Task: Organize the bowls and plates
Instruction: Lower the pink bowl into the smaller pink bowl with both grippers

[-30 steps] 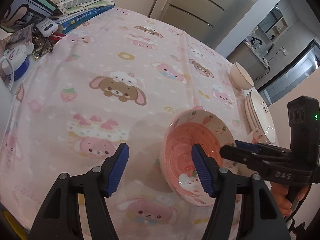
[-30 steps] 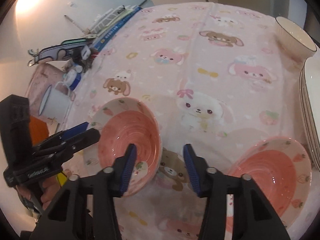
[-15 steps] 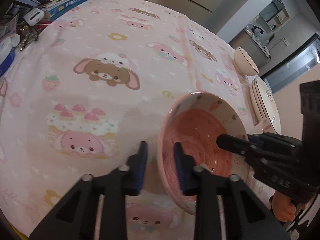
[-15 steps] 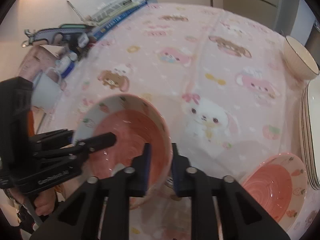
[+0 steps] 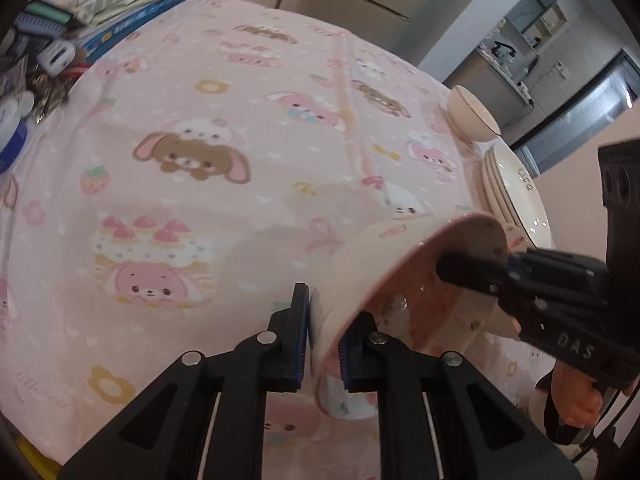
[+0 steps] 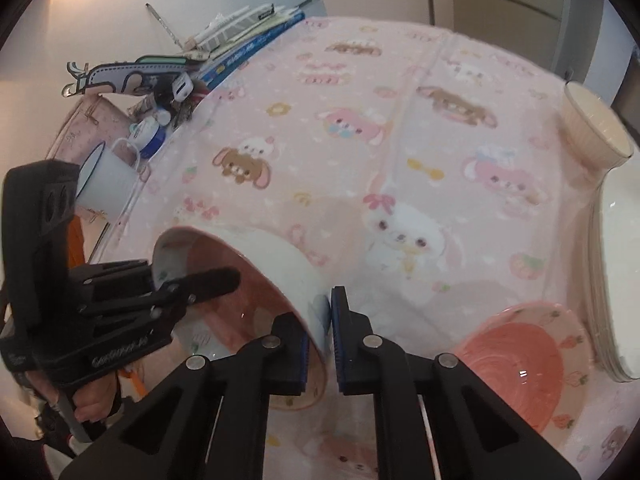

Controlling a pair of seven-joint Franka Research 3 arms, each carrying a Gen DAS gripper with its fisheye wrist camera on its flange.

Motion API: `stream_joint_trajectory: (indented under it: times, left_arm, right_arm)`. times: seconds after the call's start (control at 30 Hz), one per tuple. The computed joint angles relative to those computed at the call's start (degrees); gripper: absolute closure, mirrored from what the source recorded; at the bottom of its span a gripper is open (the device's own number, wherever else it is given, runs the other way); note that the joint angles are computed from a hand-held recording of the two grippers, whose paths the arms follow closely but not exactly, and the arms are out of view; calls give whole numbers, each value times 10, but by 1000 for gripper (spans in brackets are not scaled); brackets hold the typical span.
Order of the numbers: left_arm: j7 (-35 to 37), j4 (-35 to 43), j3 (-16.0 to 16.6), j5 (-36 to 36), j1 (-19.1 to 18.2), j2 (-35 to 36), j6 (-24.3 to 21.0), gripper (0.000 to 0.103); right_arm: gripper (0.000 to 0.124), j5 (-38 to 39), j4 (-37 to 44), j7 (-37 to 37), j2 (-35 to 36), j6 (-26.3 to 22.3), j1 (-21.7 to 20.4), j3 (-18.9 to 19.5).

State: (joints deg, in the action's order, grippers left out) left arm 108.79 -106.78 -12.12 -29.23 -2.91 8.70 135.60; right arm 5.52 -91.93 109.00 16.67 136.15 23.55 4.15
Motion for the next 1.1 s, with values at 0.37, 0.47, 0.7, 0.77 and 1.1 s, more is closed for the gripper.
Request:
stream_joint_trajectory:
  times: [0.37,0.47,0.7,0.77,1.1]
  left_arm:
    - [14,15,-11,-36,-23,-21,-8,92]
    - [14,26,-14,-36,-33,-21,-9,92]
    - [17,46,-25,-34,-59,-16,0,92]
    - [12,56,-29,-27,-66,-8,-2,92]
    - [-33,94,-44,37,-87,36,-18,92]
  right_arm:
    - [113,76,-128,-23,-106,57,-38,4]
    - [113,76,-165,-21,-141,78,-45,3]
    - [113,91,-245,-18,-213,116,-67,1]
    - [113,88,-264,-12,-229,121,-74,0]
    - [113,113,-312,-21,-253,114,-91,-6]
